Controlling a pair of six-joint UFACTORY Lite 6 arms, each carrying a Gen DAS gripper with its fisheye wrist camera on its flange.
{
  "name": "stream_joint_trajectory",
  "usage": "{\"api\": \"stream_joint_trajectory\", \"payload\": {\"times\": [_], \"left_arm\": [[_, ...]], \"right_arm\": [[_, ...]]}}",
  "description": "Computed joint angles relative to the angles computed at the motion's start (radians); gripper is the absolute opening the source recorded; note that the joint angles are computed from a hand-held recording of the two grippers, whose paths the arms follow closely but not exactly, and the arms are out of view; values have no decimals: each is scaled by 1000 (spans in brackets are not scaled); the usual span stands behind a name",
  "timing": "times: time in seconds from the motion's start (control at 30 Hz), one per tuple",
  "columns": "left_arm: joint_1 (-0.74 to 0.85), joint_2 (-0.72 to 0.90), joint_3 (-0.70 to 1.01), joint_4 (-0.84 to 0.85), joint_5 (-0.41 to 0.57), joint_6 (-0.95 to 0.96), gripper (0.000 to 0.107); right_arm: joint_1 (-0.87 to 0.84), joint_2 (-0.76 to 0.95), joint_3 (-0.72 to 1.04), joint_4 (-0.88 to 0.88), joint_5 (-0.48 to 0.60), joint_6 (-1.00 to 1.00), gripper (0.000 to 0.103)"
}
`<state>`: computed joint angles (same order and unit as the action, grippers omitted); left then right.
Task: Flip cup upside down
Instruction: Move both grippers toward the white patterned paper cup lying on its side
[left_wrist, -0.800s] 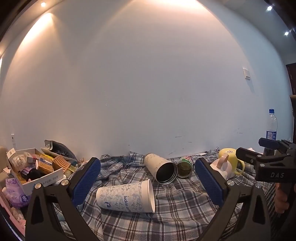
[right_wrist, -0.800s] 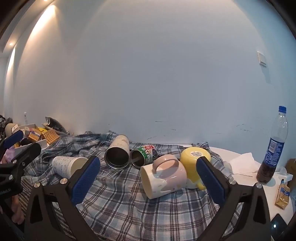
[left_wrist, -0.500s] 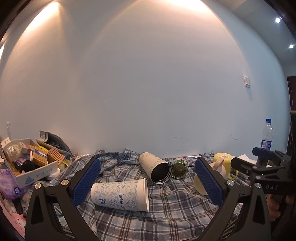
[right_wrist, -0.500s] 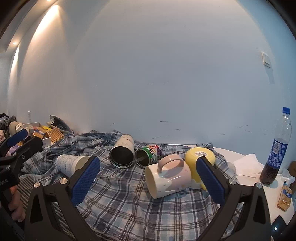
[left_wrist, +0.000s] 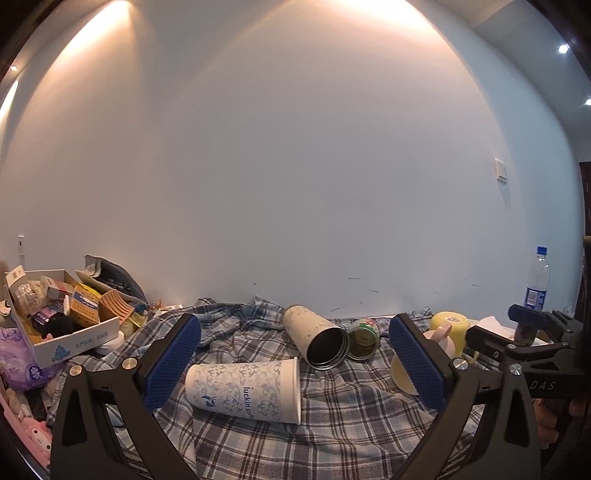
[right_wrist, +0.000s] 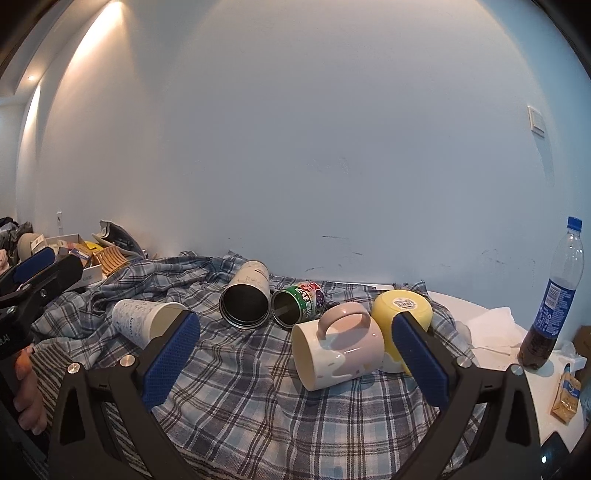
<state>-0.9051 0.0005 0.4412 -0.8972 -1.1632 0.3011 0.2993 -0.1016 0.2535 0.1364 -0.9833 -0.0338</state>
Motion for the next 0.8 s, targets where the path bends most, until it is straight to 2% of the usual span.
{"api": "stream_joint_trajectory", "payload": {"times": [0.07, 0.13, 0.43, 0.8], "left_arm": [[-16, 26, 19, -58, -28, 26, 103], [9, 13, 1, -6, -28, -30, 103], [81, 14, 28, 26, 95, -25, 103], [88, 15, 20, 39, 96, -53, 103]], "right_arm": [[-1, 0, -2, 2, -4, 1, 103], [1, 3, 1, 4, 0, 0, 103], [20, -11, -10, 41, -12, -23, 103], [29, 9, 7, 77, -1, -55, 103]]}}
